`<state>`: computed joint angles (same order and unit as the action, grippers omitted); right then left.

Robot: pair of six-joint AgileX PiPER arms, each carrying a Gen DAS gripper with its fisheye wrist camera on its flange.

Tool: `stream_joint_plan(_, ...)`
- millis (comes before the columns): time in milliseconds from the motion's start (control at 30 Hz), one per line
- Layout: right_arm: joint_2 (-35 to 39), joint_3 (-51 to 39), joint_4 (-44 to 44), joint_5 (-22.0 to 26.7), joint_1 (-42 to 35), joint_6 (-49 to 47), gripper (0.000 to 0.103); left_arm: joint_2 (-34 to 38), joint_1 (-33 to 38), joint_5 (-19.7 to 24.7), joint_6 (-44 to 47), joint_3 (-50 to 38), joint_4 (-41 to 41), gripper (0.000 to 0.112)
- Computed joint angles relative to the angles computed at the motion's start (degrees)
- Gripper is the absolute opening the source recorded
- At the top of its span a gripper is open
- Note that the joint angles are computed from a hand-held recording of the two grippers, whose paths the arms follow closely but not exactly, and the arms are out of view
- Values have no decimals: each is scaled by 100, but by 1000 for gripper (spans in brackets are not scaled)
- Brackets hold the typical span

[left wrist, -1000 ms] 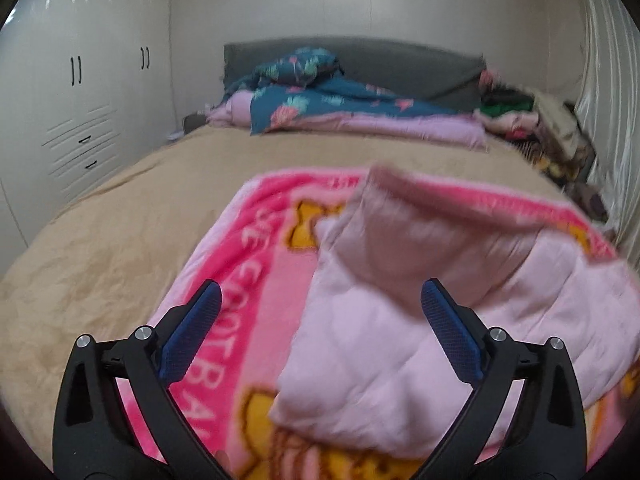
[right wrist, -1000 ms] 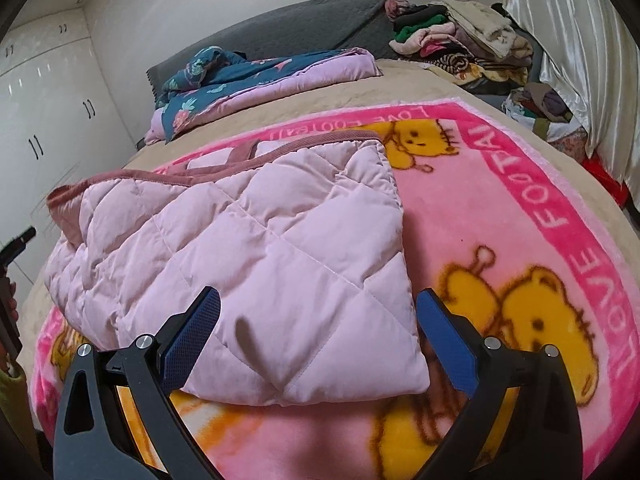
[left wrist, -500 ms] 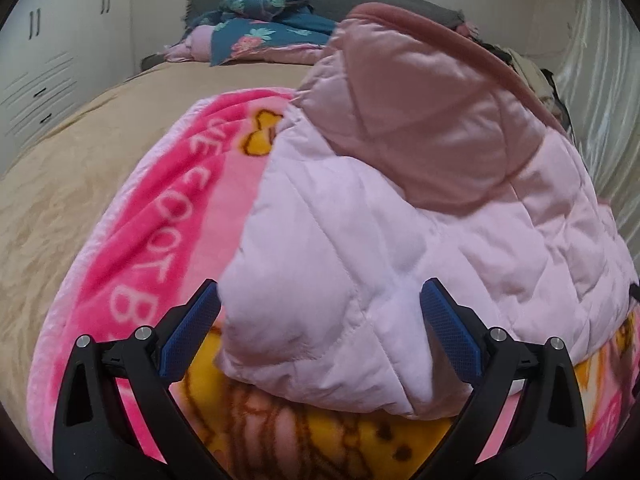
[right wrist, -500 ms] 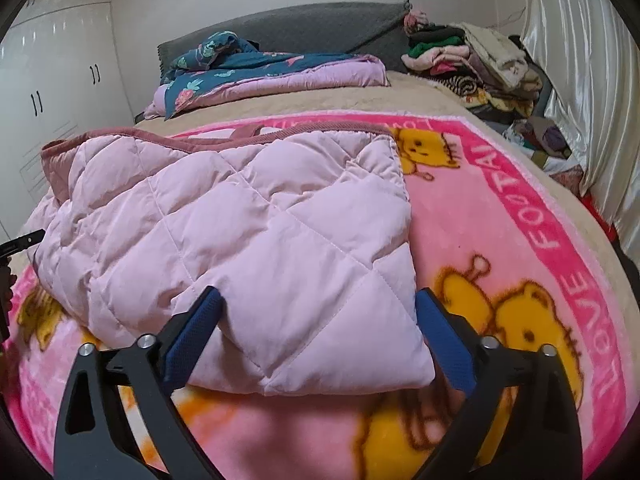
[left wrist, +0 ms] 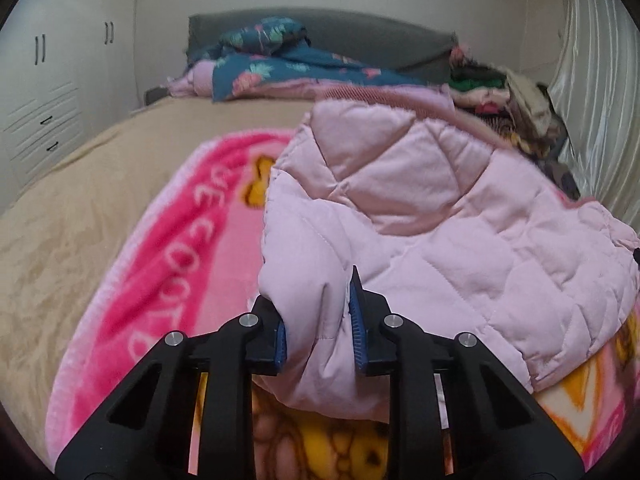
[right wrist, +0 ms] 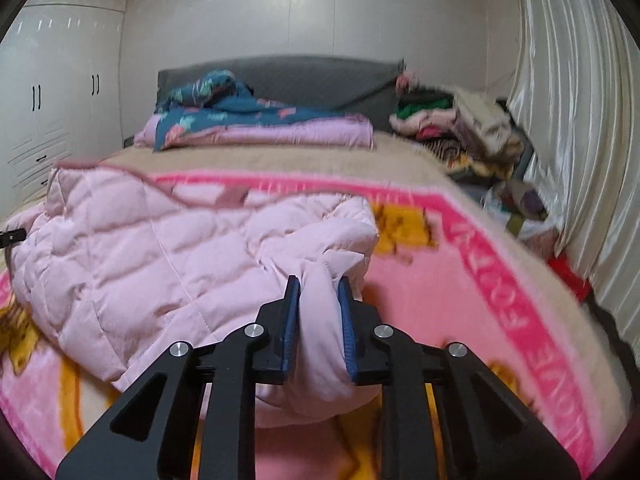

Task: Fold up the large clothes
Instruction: 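Grasp the folded jacket edge with both tools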

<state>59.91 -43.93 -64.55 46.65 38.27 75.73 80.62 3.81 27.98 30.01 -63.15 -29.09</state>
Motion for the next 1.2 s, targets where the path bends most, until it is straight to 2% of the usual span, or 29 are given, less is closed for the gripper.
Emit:
stream_joint_plan(67,167,-344,-177,-62,-167,-111,17,59,28,-3,-81,-255,-91,16)
stream_joint_plan(167,470,-856,-263,-433,-621,-355,16,195,-131,-176,-519,-656,153,16)
stream_joint_plan(300,1041,-1412,-369,-762,-1143,-496,16,586,-487,-457,-1493,-1261,1213,16)
stream_joint_plan(467,1850,-1860,-486,-952,-1603,-302,16,1267,-744,-437,-2492,-1991,2411,17)
stream_joint_plan(633,2776,-2408,-297,-757,-1759,-306,16,1961,-1016,-410,-3861,-2439,3980,20)
stream_joint_plan(867,3928,-3198,797,-523,-2074,-948,14,2788,-1174,38,-4681,-3004,4966,24)
stream_joint_plan(967,4261,-3368,1138,-581,-2162,-1101,14,3014,-1207,82,-4861,-3082,5212,26)
stream_joint_plan(1100,4619,-3501,922,-368,-2000,-1013,14,3350,-1233,368,-4808,-3400,5203,30)
stream_joint_plan(1200,4683,-3622,1348,-348,-2126,-1240,17,3334,-1249,407,-4866,-3379,5261,33)
